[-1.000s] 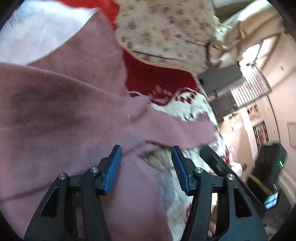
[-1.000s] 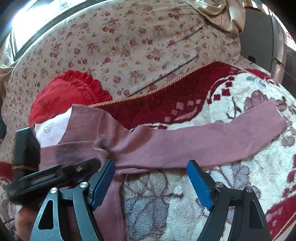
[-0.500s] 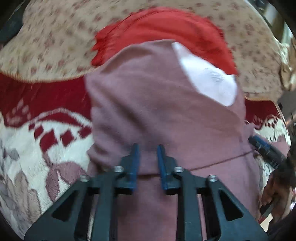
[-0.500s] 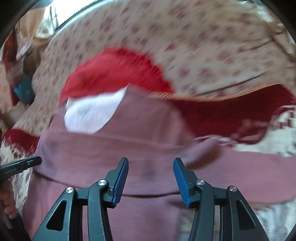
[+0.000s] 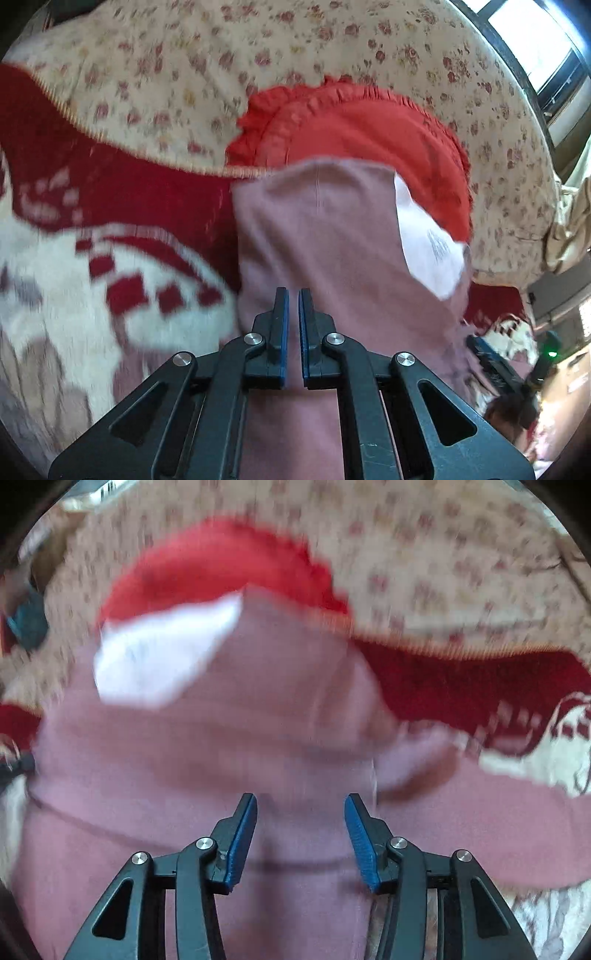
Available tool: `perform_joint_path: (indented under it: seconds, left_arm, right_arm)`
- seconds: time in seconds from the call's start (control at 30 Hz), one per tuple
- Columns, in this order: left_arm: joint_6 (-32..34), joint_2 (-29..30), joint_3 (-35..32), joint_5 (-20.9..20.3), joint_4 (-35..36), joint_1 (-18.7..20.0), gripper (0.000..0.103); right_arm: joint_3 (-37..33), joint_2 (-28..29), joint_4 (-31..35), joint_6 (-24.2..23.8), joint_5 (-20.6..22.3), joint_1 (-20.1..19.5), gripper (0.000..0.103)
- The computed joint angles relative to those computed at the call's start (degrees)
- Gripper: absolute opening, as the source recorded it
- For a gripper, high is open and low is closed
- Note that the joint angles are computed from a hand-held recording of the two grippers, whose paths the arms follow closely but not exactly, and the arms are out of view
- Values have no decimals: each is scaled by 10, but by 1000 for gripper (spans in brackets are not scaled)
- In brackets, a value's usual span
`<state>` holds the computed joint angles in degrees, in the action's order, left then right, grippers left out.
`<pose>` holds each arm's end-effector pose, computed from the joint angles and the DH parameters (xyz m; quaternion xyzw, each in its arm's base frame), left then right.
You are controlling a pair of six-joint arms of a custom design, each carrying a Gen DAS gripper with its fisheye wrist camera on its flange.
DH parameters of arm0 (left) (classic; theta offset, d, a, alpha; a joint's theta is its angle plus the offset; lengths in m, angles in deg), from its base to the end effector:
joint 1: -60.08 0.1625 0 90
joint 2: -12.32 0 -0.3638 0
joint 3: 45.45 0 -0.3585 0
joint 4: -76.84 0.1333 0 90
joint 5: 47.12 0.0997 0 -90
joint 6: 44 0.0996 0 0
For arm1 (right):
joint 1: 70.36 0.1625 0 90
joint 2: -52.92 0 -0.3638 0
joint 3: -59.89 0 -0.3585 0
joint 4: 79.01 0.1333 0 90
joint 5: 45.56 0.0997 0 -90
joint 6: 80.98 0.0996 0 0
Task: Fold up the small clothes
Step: 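Move the right tool toward the cuff of the other sleeve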
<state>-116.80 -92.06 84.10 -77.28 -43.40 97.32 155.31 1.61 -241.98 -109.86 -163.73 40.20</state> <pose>-0.1362 -0.3791 0.3214 -0.1724 0.8488 -0.4607 0.1938 0.2966 -0.5451 0.1682 0.3377 -0.8786 0.2240 0.2526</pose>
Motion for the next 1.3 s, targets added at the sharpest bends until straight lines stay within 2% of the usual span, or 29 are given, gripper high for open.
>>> perform_joint_path:
  seconds: [0.07,0.13,0.17,0.2,0.27,0.33,0.4,0.53,0.6,0.67,0.7,0.73,0.8,0.9,0.97,1.03,1.13,1.2,1.3]
  left_arm:
    - [70,35,-16,2,-68,25,2]
    - [106,74,-47,12,-73,57,2]
    - [118,84,-54,9,-82,72,3]
    - [127,96,-67,-13,-86,95,4]
    - [130,87,-63,-56,-113,123,4]
    - [138,81,-61,-65,-127,127,4]
    - [136,82,-64,-56,-113,124,4]
    - [103,82,-77,-20,-47,98,4]
    - [77,75,-74,15,-9,70,6]
    - [112,76,-61,32,-42,38,24]
    - [125,79,-54,42,-52,24,46]
    - [125,83,-51,53,-45,10,62]
    - [147,96,-38,53,-76,-17,64]
    - [247,135,-31,-18,-193,-24,64]
    - [280,158,-39,-54,-212,-20,64]
    - [296,180,-49,-91,-224,-12,64]
    - [315,196,-57,-100,-228,-8,64]
    - [318,200,-59,-104,-239,-1,64]
    - [306,200,-61,-108,-239,1,64]
  right_arm:
    - [-25,17,3,21,7,-7,47]
    - [-58,43,29,43,5,-16,47]
    - [-76,59,49,53,-9,-21,47]
    - [-93,69,89,72,-8,-30,47]
    - [-102,63,118,97,8,-36,52]
    - [-108,63,131,111,6,-39,63]
    - [-109,58,139,118,17,-44,64]
    - [-115,55,145,103,4,-36,63]
    - [-89,34,86,91,-13,-25,60]
    - [-56,0,9,54,-15,-20,60]
    - [-44,-14,-21,35,-30,-18,60]
    - [-29,-32,-57,9,-56,-18,60]
    - [4,-66,-118,-28,-73,-27,60]
    - [40,-125,-208,-92,-80,-66,60]
    - [70,-175,-258,-112,-84,-99,60]
    - [88,-236,-240,-79,-49,-142,60]
    - [86,-288,-186,-18,-8,-200,60]
    - [91,-306,-172,-25,30,-220,53]
    - [82,-282,-196,-63,20,-212,53]
